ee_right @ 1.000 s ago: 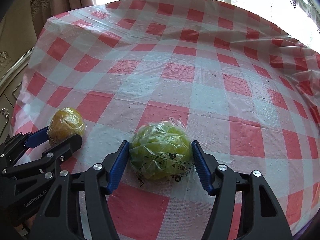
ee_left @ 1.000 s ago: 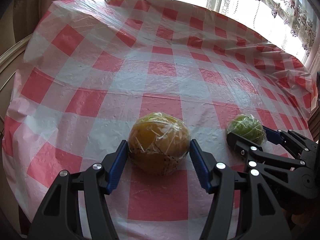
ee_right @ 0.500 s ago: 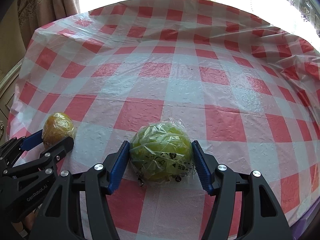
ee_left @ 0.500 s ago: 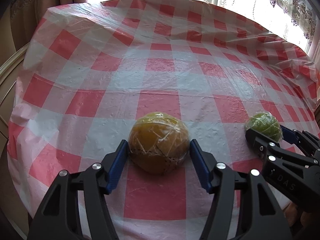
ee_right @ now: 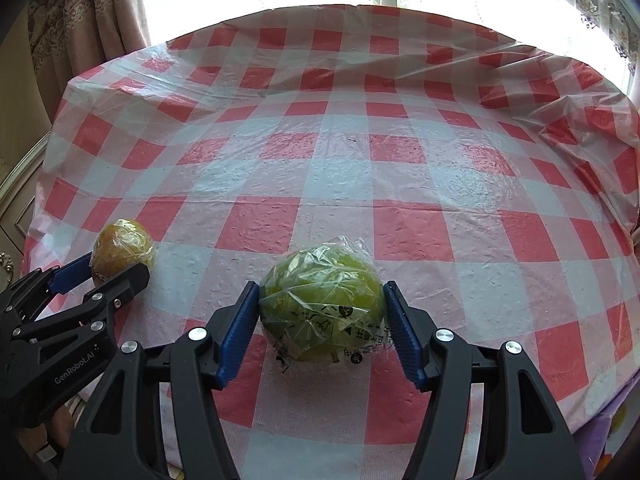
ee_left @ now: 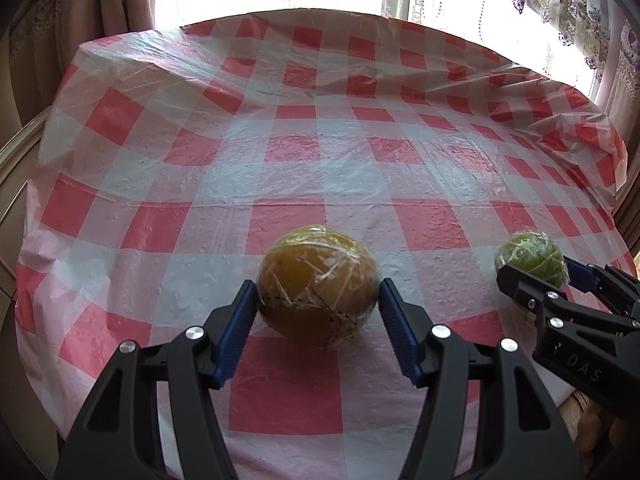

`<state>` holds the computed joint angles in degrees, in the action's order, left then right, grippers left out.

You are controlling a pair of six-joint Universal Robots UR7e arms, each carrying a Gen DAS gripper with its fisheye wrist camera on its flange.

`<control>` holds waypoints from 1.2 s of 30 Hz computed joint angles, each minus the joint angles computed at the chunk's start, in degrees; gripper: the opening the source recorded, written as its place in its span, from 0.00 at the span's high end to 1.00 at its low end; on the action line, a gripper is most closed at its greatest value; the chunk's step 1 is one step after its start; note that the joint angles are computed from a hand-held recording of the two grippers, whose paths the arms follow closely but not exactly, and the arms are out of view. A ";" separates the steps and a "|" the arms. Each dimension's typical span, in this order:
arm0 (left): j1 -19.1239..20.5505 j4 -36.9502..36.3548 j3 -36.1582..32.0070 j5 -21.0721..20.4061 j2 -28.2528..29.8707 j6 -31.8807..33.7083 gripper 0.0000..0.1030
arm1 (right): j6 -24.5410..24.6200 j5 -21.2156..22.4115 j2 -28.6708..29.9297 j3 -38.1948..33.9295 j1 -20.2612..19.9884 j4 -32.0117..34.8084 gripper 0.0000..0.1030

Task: Organize fruits
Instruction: 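Grasp the wrapped green fruit with the right tool while the left tool holds the pomelo, then lift and carry the pomelo and green fruit in both tools over the white box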

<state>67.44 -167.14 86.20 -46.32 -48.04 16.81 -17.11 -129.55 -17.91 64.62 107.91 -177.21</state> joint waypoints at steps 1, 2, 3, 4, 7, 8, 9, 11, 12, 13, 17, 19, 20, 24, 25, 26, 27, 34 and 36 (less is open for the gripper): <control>-0.10 -0.10 0.07 -0.06 -0.04 0.15 0.40 | -0.05 -0.06 -0.34 0.66 0.01 -0.50 0.41; -0.18 -0.14 0.14 -0.17 -0.09 0.26 0.40 | -0.03 -0.13 -0.63 1.17 0.01 -0.77 0.41; -0.29 -0.28 0.30 -0.23 -0.18 0.38 0.40 | 0.05 -0.13 -0.87 1.60 0.02 -0.96 0.41; -0.40 -0.42 0.43 -0.35 -0.27 0.57 0.40 | 0.13 -0.03 -1.17 2.10 0.00 -1.22 0.41; -0.72 -0.68 0.86 -0.71 -0.55 0.78 0.40 | 0.22 -0.21 -1.73 3.10 0.02 -1.94 0.41; -0.81 -0.69 1.05 -0.85 -0.66 0.83 0.40 | 0.28 -0.22 -1.95 3.50 0.01 -2.08 0.41; -0.92 -0.69 1.24 -0.94 -0.77 0.85 0.40 | 0.32 -0.27 -2.11 3.80 0.02 -2.22 0.41; -1.14 -0.72 1.55 -1.11 -0.95 0.86 0.40 | 0.42 -0.42 -2.55 4.60 0.05 -2.71 0.41; -1.24 -0.78 1.73 -1.19 -1.05 0.89 0.40 | 0.52 -0.39 -2.82 5.08 0.05 -2.94 0.41; -1.36 -0.77 1.92 -1.28 -1.16 0.87 0.40 | 0.63 -0.39 -3.13 5.61 0.05 -3.19 0.41; -1.89 -0.93 2.88 -1.67 -1.60 0.97 0.40 | 1.22 -0.43 -4.34 7.68 -0.01 -4.22 0.41; -2.22 -1.05 3.28 -1.79 -1.69 1.06 0.40 | 1.39 -0.43 -5.02 8.88 -0.04 -4.98 0.41; -2.37 -1.06 3.46 -1.88 -1.73 1.16 0.40 | 1.47 -0.39 -5.38 9.47 -0.05 -5.27 0.41; -2.94 -1.27 4.13 -2.02 -1.97 1.54 0.40 | 1.91 -0.51 -6.83 11.92 -0.02 -6.67 0.41; -3.09 -1.29 4.27 -2.03 -2.03 1.61 0.40 | 2.12 -0.54 -7.21 12.52 -0.03 -6.92 0.41; -3.25 -1.41 4.43 -2.00 -2.06 1.74 0.40 | 2.31 -0.61 -7.56 13.12 -0.03 -7.22 0.41; -3.40 -1.43 4.67 -2.00 -2.17 1.72 0.40 | 2.51 -0.60 -7.90 13.71 -0.07 -7.43 0.41; -4.20 -0.69 5.50 -2.50 -2.84 1.35 0.40 | 3.34 -0.44 -10.27 17.56 -0.16 -9.08 0.41; -4.41 -0.33 5.71 -2.78 -2.98 1.27 0.40 | 3.46 -0.54 -10.92 18.67 -0.18 -9.77 0.41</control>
<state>63.03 -167.47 91.91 -49.10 -51.02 18.08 -13.65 -130.09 -28.83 83.30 107.72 -186.98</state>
